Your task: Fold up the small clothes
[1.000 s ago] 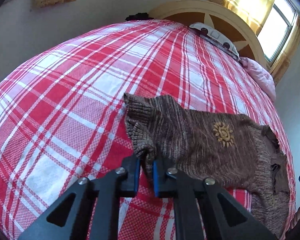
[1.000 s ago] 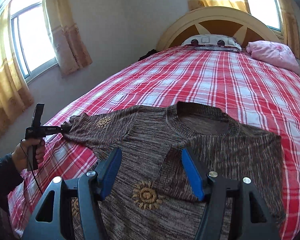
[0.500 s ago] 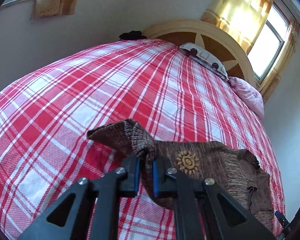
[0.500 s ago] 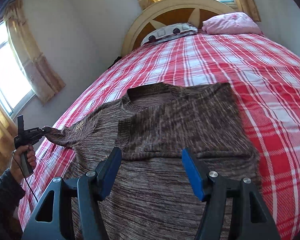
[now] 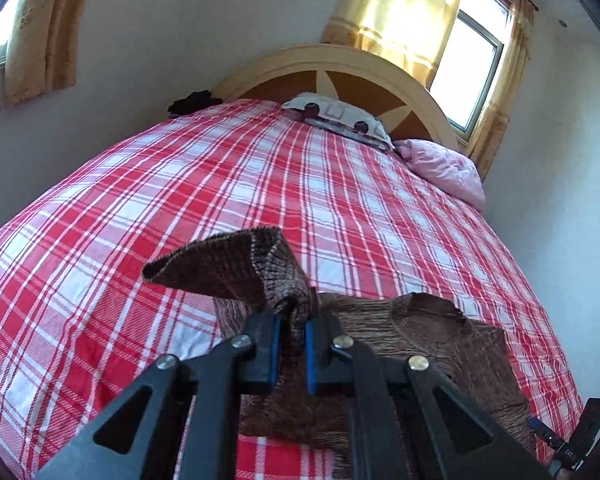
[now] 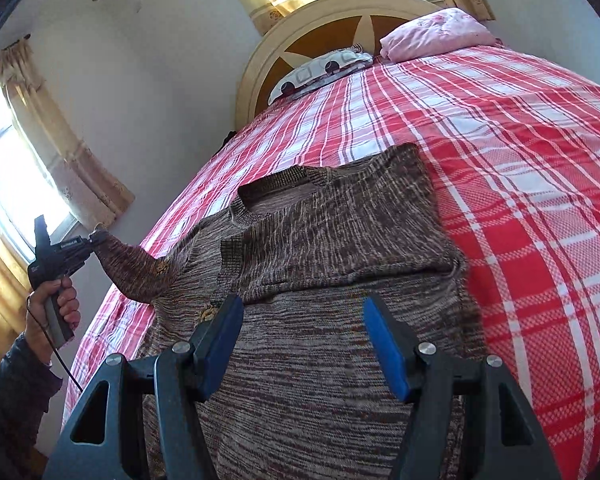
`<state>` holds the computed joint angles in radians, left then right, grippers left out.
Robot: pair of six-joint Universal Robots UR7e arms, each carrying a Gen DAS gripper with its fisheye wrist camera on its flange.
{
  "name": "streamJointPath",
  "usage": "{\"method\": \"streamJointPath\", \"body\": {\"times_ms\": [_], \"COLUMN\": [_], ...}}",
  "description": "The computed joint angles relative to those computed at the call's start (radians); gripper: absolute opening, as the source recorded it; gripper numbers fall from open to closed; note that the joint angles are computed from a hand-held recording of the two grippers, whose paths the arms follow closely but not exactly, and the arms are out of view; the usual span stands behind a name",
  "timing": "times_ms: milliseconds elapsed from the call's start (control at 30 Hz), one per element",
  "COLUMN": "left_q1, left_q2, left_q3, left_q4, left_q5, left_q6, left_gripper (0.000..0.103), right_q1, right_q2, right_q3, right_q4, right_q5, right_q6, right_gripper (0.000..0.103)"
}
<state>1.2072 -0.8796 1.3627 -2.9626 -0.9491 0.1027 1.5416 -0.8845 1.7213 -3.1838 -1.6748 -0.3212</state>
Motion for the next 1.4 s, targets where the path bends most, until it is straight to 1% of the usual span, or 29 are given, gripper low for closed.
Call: {"method": "streamJointPath", "body": {"times_ms": [233,333,467,733,800,900,933,967,1000,1067,1133,1167,1200,1233,1267,1333,1367,1400], "left_q1": [-0.054,-0.075,-0.091,-0.104,-0.111,-0.126,-0.130,-0.133,-0.136,-0.144,-0.149,-0.147,-0.145,-0.142,-0.138,-0.128,-0.121,-0.115], "left_q2": [0.043,0.070,0.109,0.208,0.225,0.244,0.243,0.236,0.227,0.199,0.168,0.151,0.138,0.124,0.123,0.128,0.139,0.154], "left_q3": [-0.027,-0.037,-0.043,-0.045,-0.039,-0.028,-0.019,-0.003,0.013,0.061,0.119,0.143,0.159,0.179,0.186,0.192,0.182,0.165], "left_q4": [0.008,0.013,0.029,0.114,0.136,0.201,0.200,0.193,0.187,0.141,0.067,0.046,0.032,0.006,-0.033,-0.095,-0.126,-0.152], "left_q5": [-0.043,-0.064,-0.106,-0.180,-0.169,-0.119,-0.114,-0.109,-0.107,-0.078,-0.062,-0.058,-0.053,-0.036,0.004,0.080,0.130,0.181], "left_q6": [0.012,0.017,-0.015,-0.070,-0.057,0.000,0.014,0.037,0.057,0.095,0.138,0.155,0.169,0.189,0.219,0.268,0.292,0.313], "left_gripper": [0.010,0.010,0.010,0.010,0.010,0.012,0.014,0.022,0.027,0.058,0.071,0.074,0.076,0.079,0.084,0.091,0.091,0.091], "right_q1": [-0.031,-0.039,-0.046,-0.062,-0.067,-0.072,-0.074,-0.074,-0.074,-0.073,-0.071,-0.071,-0.069,-0.068,-0.063,-0.047,-0.034,-0.006], "right_q2": [-0.033,-0.043,-0.045,-0.044,-0.044,-0.043,-0.044,-0.043,-0.042,-0.041,-0.038,-0.037,-0.036,-0.036,-0.036,-0.037,-0.034,-0.023], "right_q3": [0.045,0.050,0.055,0.056,0.058,0.057,0.058,0.057,0.057,0.058,0.055,0.056,0.056,0.057,0.056,0.046,0.036,0.015], "right_q4": [-0.025,-0.012,-0.008,0.015,0.018,0.021,0.022,0.024,0.024,0.023,0.024,0.024,0.023,0.022,0.021,0.044,0.057,0.068], "right_q5": [0.049,0.067,0.079,0.097,0.102,0.109,0.111,0.111,0.110,0.110,0.106,0.105,0.103,0.100,0.090,0.061,0.042,-0.002], "right_q6": [0.023,0.034,0.040,0.050,0.058,0.066,0.064,0.061,0.059,0.052,0.046,0.043,0.039,0.035,0.031,0.014,-0.003,-0.038], "right_gripper": [0.064,0.064,0.064,0.064,0.064,0.064,0.064,0.064,0.064,0.065,0.065,0.065,0.065,0.065,0.065,0.065,0.065,0.065]}}
